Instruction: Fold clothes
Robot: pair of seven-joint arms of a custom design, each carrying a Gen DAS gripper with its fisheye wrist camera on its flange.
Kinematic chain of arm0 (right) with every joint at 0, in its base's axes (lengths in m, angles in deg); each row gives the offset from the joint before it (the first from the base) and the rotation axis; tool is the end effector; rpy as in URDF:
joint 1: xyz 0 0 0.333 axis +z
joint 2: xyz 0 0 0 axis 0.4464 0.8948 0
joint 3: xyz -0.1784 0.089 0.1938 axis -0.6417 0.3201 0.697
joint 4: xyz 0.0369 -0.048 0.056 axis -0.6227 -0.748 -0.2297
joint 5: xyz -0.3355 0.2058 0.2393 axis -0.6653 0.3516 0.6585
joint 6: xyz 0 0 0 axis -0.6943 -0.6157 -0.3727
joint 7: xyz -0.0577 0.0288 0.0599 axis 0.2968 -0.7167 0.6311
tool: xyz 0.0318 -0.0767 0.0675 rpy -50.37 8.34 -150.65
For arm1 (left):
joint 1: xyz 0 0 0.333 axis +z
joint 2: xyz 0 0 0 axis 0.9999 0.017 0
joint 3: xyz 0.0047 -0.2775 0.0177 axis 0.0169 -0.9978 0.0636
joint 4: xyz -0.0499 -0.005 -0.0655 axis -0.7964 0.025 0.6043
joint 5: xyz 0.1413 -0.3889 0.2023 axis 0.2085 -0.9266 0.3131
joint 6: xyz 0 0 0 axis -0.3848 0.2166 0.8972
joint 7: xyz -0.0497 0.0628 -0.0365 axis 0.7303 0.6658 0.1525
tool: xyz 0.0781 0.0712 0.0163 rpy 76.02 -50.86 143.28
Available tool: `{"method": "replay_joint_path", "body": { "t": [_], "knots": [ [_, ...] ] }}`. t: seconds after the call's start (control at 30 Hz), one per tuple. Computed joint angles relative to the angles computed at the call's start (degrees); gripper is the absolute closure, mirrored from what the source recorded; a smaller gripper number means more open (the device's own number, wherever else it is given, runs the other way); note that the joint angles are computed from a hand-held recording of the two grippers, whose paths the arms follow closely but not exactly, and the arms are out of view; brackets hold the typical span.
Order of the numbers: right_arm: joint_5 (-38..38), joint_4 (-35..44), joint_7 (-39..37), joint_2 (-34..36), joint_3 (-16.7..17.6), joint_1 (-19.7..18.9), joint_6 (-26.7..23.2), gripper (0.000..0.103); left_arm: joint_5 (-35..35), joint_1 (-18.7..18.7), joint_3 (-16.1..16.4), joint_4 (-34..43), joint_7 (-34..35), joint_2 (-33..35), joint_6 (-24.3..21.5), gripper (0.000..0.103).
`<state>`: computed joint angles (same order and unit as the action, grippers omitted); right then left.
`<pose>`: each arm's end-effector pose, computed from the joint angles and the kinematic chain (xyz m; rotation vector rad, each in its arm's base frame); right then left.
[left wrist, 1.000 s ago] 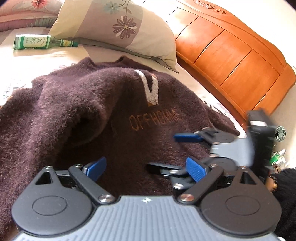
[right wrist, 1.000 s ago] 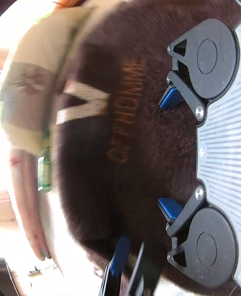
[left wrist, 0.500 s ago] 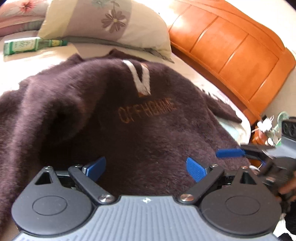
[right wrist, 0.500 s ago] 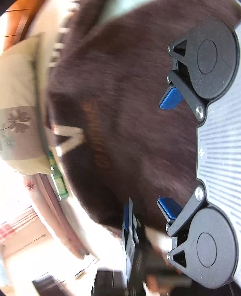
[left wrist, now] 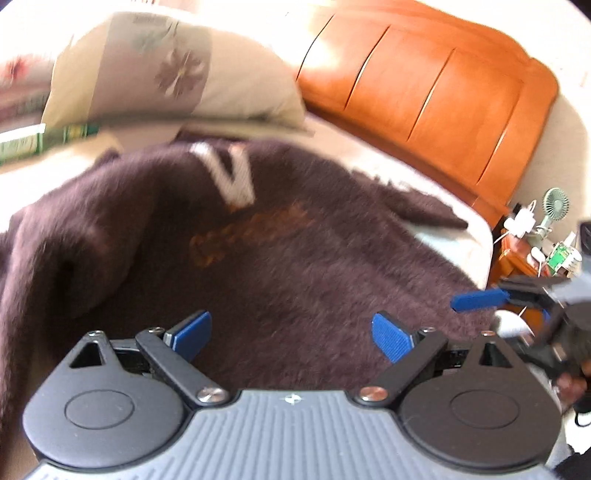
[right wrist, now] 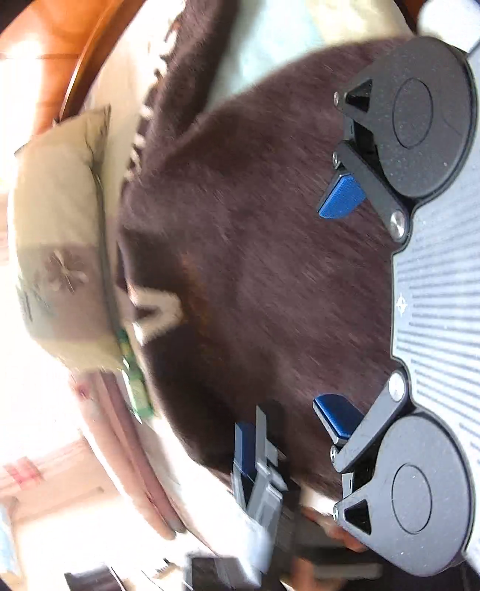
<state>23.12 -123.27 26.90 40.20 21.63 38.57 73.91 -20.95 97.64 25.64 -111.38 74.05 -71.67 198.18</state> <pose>0.6200 0.1566 0.4965 -1.6143 1.7008 -0.4252 0.7328 -0.0413 0.4756 -1.2606 2.3696 -1.3251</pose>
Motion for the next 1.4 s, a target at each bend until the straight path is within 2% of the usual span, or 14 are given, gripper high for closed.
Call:
{"method": "replay_joint_path", "body": {
  "t": [0.07, 0.23, 0.3, 0.4, 0.5, 0.53, 0.57, 0.63, 0.7, 0.87, 1.1, 1.27, 1.4],
  "knots": [
    [-2.1, 1.9, 3.9, 2.0, -0.4, -1.3, 1.0, 0.0, 2.1, -0.5, 0.3, 0.7, -1.5, 0.8, 0.5, 0.009],
    [2.1, 10.1, 5.5, 10.3, -2.3, -2.5, 2.0, 0.0, 9.6, -1.5, 0.6, 3.6, -8.0, 3.6, 0.8, 0.009],
    [7.5, 13.4, 2.6, 13.2, -1.6, -4.0, -0.5, 0.0, 12.0, -1.5, 0.3, 5.2, -10.9, 5.2, 1.1, 0.009],
    [-3.6, 13.8, 13.2, 14.5, -5.5, -1.6, -3.0, 0.0, 11.7, -0.3, -0.9, 6.1, -11.8, 6.1, 1.3, 0.009],
    [-9.1, 9.7, 17.0, 12.8, -6.3, -1.5, 2.3, 0.0, 10.9, 0.3, -1.6, 5.5, -12.7, 6.2, 5.2, 0.009],
    [-8.0, 8.8, 16.1, 12.5, -5.8, -2.0, 3.7, 0.0, 10.7, 0.4, -1.8, 5.3, -12.9, 6.2, 6.5, 0.009],
    [-7.6, 8.2, 15.0, 12.3, -5.4, -2.3, 4.5, 0.0, 11.1, 0.4, -1.7, 5.8, -14.1, 6.7, 7.1, 0.009],
    [-11.1, 8.1, 16.1, 12.5, -5.8, -1.8, 4.8, 0.0, 12.8, 0.5, -1.6, 8.1, -17.0, 8.6, 5.2, 0.008],
    [-19.6, 8.8, 21.4, 12.9, -7.4, -0.2, 3.6, 0.0, 12.9, 1.1, -2.4, 8.0, -16.4, 8.6, 5.0, 0.004],
    [-37.9, 12.0, 30.9, 14.3, -8.9, 2.7, -2.8, 0.0, 15.9, 0.2, -2.7, 4.7, -15.1, 6.4, 8.4, 0.004],
    [-40.4, 11.6, 34.5, 13.9, -7.6, 1.4, -3.0, 0.0, 13.5, 2.2, -2.7, 8.0, -18.2, 8.0, 3.8, 0.004],
    [-42.2, 11.6, 36.2, 14.0, -7.4, 1.3, -3.1, 0.0, 12.1, 2.8, -2.5, 7.7, -19.5, 8.1, 5.3, 0.004],
    [-43.5, 11.4, 37.4, 13.9, -7.4, 1.3, -2.9, 0.0, 14.3, 1.9, -1.7, 7.9, -22.8, 8.7, 9.4, 0.004]
  ]
}}
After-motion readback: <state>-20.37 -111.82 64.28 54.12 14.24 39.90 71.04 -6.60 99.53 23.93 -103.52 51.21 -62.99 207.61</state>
